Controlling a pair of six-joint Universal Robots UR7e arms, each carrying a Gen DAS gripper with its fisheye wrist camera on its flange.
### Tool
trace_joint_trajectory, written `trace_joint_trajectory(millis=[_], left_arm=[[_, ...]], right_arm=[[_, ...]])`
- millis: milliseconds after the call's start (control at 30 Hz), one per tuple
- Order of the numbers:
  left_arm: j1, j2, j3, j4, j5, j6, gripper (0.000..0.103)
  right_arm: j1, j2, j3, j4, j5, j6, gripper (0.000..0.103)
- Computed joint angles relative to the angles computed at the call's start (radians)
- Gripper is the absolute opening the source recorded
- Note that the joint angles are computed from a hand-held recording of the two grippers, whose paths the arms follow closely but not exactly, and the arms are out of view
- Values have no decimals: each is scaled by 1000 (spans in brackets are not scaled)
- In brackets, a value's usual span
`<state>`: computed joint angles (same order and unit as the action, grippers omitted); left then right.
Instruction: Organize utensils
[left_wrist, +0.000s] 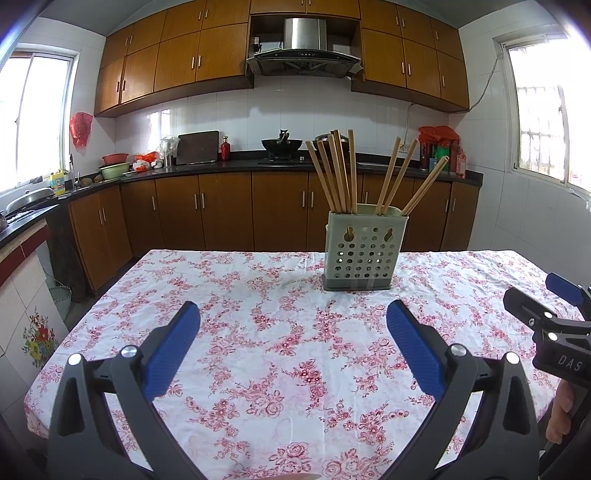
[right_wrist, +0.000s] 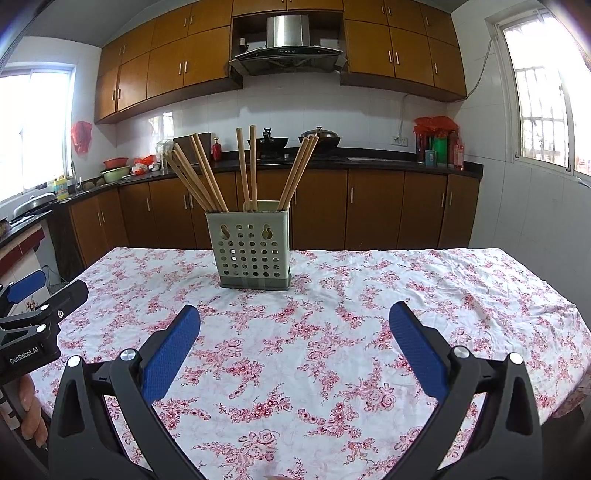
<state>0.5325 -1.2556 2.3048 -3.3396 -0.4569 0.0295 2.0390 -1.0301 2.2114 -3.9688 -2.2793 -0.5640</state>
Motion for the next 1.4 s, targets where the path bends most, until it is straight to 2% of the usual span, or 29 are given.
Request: trace_joint_trajectory(millis=[300,1400], left_arm=[[-1,-2,2,13,-2,-18,99],[-1,-4,2,20,0,-23,99]], right_arm=[[11,9,-13,8,-20,18,101],[12,12,-14,10,-20,22,101]])
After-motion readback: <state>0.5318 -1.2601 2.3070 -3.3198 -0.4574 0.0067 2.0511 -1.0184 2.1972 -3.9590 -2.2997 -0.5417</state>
